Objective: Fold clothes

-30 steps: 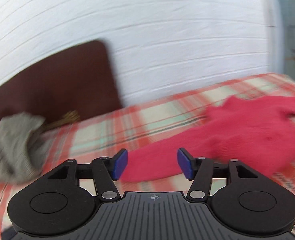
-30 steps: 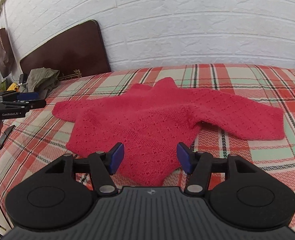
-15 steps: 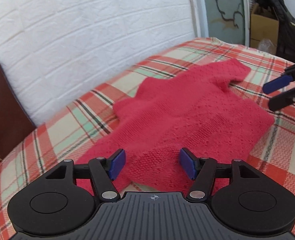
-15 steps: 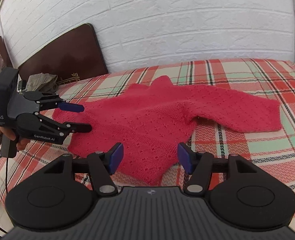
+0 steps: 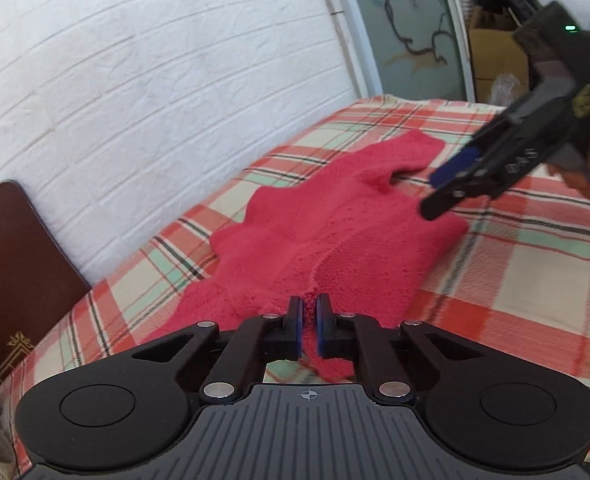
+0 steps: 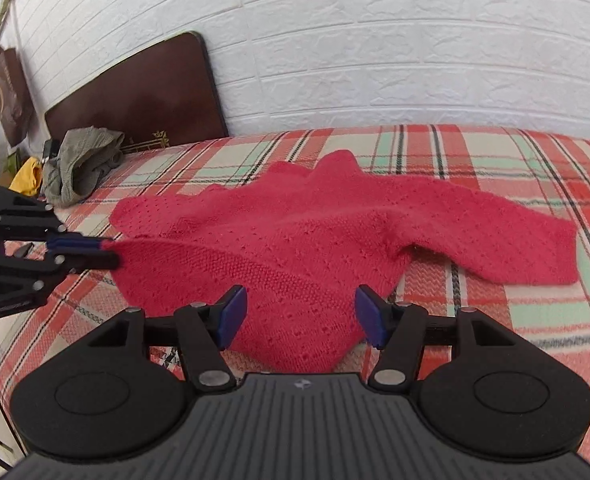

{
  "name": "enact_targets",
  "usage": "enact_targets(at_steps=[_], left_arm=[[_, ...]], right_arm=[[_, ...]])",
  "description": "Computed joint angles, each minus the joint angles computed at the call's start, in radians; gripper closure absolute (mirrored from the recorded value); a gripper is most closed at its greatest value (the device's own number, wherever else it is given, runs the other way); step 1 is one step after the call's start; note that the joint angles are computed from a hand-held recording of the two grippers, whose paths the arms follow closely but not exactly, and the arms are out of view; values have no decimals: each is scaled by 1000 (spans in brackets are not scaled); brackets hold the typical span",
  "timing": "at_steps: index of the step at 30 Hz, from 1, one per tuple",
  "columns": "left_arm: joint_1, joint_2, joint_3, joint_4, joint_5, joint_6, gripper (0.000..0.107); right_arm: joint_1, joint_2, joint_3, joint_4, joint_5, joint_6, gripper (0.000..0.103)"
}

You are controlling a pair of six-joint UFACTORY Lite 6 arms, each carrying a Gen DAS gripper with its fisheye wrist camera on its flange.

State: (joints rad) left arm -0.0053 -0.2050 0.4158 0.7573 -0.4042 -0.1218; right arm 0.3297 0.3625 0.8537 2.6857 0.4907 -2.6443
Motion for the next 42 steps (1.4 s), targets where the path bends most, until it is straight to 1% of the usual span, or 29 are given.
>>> enact_targets(at_steps=[3, 10, 14, 15, 16, 17, 18, 19, 20, 21, 22, 23, 24, 26, 28, 30, 33, 36, 38, 40, 42], left_arm=[[-6, 1, -32, -25, -3, 12, 106], [-46, 84, -51, -234, -38, 177, 106], [-64, 119, -42, -345, -65, 259, 105], [-69, 121, -42, -371, -70, 280, 104], [-73, 123, -42, -397, -75, 300, 102], [-74, 117, -46, -419, -81, 320, 94], [-75, 117, -45, -450, -85, 355, 86], [-76, 117, -42, -481, -88, 392, 81], [-77, 118, -40, -511, -92, 429, 76], [-78, 119, -38, -541, -96, 466, 72], [-79, 120, -35, -570, -101, 502, 71], [-77, 115, -32, -562, -100, 497, 69], [-74, 109, -29, -545, -97, 482, 62], [-71, 92, -24, -499, -88, 445, 57], [-89, 59, -25, -418, -66, 372, 56], [-123, 27, -29, -349, -50, 301, 50], [-217, 7, -36, -325, -54, 276, 47], [-342, 76, -16, -467, -105, 448, 40], [-414, 157, 16, -590, -136, 583, 39], [-461, 228, 48, -664, -157, 677, 39], [-487, 279, 69, -714, -174, 730, 38]], right_arm=[[12, 26, 50, -20, -32, -52, 36], [-13, 126, 176, -207, -88, -80, 35], [-23, 198, 267, -378, -143, 29, 35], [-25, 210, 285, -442, -155, 85, 41], [-28, 201, 270, -465, -144, 103, 63], [-26, 176, 240, -448, -135, 78, 74], [-19, 144, 203, -396, -132, 11, 86], [-11, 105, 160, -332, -125, -68, 95], [-9, 70, 121, -302, -111, -106, 95], [-12, 31, 85, -305, -96, -102, 95], [-16, -8, 51, -312, -83, -93, 96], [-13, -51, 10, -279, -72, -127, 96], [-11, -92, -31, -246, -59, -161, 96], [-14, -165, -101, -213, -28, -184, 96], [-18, -212, -154, -211, 0, -188, 96], [-24, -246, -197, -230, 21, -167, 96], [-28, -264, -241, -281, 39, -111, 96], [-43, -265, -270, -357, 62, -33, 96], [-58, -269, -286, -404, 78, 27, 97], [-77, -278, -301, -455, 91, 76, 97], [-103, -289, -312, -522, 107, 136, 97]])
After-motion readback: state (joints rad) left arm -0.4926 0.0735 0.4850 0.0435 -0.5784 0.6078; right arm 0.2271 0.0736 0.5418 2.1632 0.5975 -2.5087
